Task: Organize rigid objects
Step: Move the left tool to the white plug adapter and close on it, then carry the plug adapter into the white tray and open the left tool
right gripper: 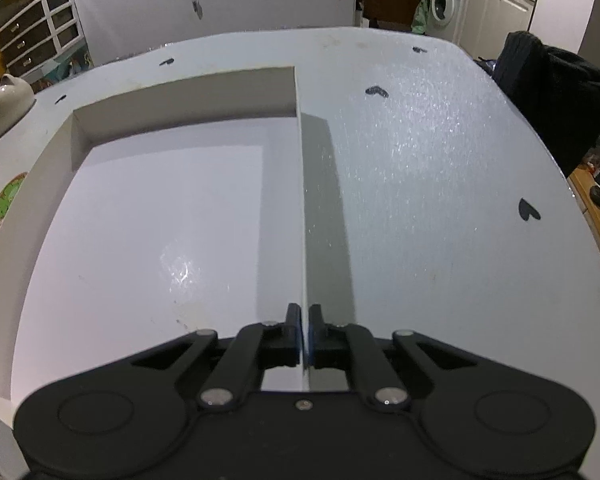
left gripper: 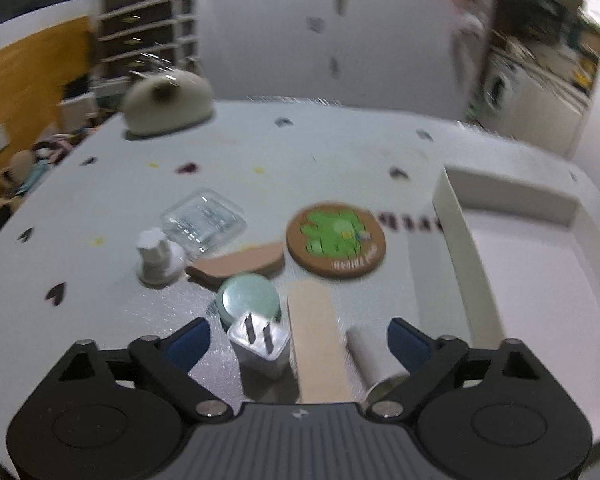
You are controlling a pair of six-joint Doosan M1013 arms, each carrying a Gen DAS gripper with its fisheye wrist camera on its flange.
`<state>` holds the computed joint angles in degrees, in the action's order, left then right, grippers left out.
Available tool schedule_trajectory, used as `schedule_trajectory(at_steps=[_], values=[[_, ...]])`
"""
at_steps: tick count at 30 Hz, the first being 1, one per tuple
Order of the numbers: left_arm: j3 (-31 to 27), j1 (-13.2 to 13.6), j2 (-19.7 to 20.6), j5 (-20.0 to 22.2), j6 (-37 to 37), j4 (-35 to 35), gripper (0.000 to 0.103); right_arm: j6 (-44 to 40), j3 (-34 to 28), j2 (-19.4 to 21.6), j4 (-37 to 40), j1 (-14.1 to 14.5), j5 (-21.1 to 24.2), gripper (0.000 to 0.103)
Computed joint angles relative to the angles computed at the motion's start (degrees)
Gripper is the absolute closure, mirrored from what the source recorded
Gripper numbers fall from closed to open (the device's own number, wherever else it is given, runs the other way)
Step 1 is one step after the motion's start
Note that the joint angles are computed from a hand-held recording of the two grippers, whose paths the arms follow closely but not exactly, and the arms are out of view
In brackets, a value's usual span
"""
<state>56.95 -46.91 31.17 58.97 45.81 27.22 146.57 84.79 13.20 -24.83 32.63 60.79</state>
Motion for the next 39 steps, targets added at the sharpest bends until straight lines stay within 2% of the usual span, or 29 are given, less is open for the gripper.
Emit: schedule_trajectory(at_steps=[9,14,16,19,31,33,39], values=[[3.1,3.9,-1.2,-6.9,10.9,-8.0,0.027,-0.8,-0.5,0.2,0.9,-0.2,0.8,0.099],[3.3,6.1,-1.3,-9.9,16.4,-16.8,0.028,-1.0,-0.8,0.3,1.0,-0.2,1.2,0.099],[3.1,6.5,-1.3,-10.0,19.0,-20.0,0.029,-0.8,-0.7,0.3,1.0,-0.2,0.9,0.099],[2.2,6.2,-0.8,-7.8,21.5,-21.6,0.035,-0.3,-0.5,0.2,0.8,-0.2,0.7,0.098],[3.2,5.4,-1.6,-5.6,16.8,-18.6,0.054,-0.3,-0.3,0.1,0.7,-0.2,0.5,0.098],[2.8,5.1,-1.4,-4.3,14.9,-16.7,0.063,-0.3,-0.3,0.1,0.7,-0.2,0.5,0.098],[1.0,4.2,-0.9,-1.0,8.9,-12.7,0.064,-0.3,-0.3,0.1,0.7,-0.2,0.4,0.098]])
